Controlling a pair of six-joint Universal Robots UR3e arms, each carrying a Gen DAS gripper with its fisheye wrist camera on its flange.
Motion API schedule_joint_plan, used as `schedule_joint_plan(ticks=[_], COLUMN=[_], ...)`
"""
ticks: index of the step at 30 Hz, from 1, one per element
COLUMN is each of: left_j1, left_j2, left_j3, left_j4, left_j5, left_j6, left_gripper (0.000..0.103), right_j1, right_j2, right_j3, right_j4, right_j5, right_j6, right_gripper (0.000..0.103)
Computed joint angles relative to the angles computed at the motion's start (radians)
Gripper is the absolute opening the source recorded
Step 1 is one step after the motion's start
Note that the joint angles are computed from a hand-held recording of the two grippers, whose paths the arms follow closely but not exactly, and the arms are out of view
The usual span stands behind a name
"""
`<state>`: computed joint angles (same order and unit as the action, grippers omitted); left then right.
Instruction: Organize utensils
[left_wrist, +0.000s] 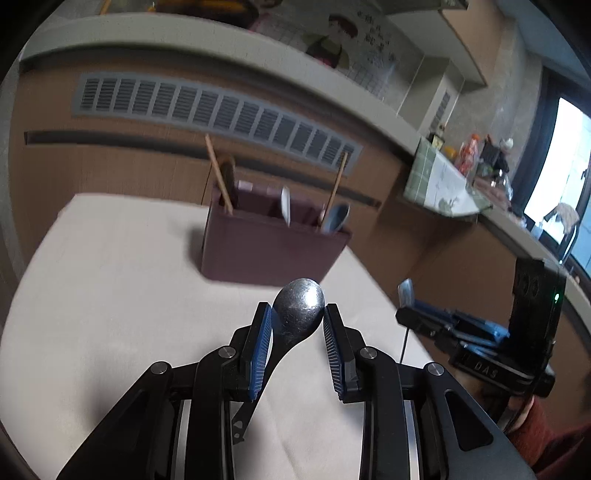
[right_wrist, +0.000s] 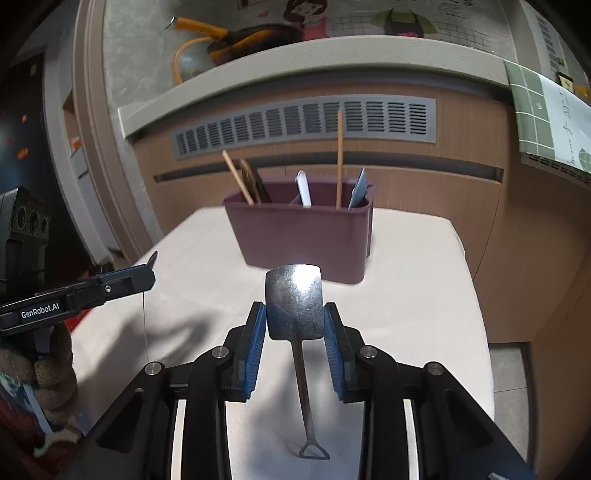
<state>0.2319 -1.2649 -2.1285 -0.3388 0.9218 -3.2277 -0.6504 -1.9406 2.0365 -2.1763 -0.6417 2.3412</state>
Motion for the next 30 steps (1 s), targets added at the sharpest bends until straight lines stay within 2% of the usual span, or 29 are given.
schedule_joint_plan(ticks=[2, 4, 7, 9, 11, 14, 17, 20, 23, 25, 27, 30], left_j1=[0.004, 0.004, -0.024, -0.045, -0.069, -0.090, -0.088, -0.081, -0.073, -0.069, -0.075, -0.074], left_j2=[-0.053, -0.139, -0.332, -0.478, -0.617, -0.778, -0.891, -0.944, -0.972, -0.975, -0.945, -0.871], left_j3=[0.086, 0.214, 0.455, 0.613, 0.748, 0.887, 0.980, 1.000, 0.991, 0.985, 0.945, 0.833], left_j4=[0.079, 0.164, 0.327, 0.396, 0.430, 0.461, 0.471, 0.496, 0.520, 0.470, 0.416, 0.401], left_j5=[-0.036, -0.064, -0.024, -0.005, 0.024, 0.071, 0.062, 0.050, 0.030, 0.006, 0.030, 0.070], left_j6=[-0.066, -0.136, -0.308, -0.403, -0.450, -0.490, -0.549, -0.577, -0.578, -0.551, -0.492, -0.429], left_gripper=[0.029, 0.030, 0.030, 0.030, 0.030, 0.030, 0.030, 0.030, 0.029, 0.032, 0.037, 0.040], right_j1=[-0.007, 0.013, 0.114, 0.178, 0.238, 0.317, 0.352, 0.366, 0.392, 0.409, 0.407, 0.380], right_j2=[0.017, 0.074, 0.248, 0.377, 0.499, 0.635, 0.736, 0.787, 0.826, 0.837, 0.834, 0.753], right_j3=[-0.055, -0.139, -0.361, -0.510, -0.625, -0.751, -0.809, -0.821, -0.817, -0.842, -0.833, -0.702], right_j4=[-0.059, -0.214, -0.517, -0.640, -0.728, -0.693, -0.685, -0.710, -0.762, -0.685, -0.636, -0.645], right_j5=[0.078, 0.131, 0.071, 0.029, -0.017, -0.116, -0.150, -0.157, -0.210, -0.251, -0.248, -0.253], right_j6=[0.064, 0.196, 0.490, 0.615, 0.685, 0.689, 0.714, 0.737, 0.730, 0.670, 0.625, 0.592], right_gripper=[0.028, 0.028, 0.028, 0.028, 0.028, 0.028, 0.028, 0.028, 0.028, 0.030, 0.031, 0.031])
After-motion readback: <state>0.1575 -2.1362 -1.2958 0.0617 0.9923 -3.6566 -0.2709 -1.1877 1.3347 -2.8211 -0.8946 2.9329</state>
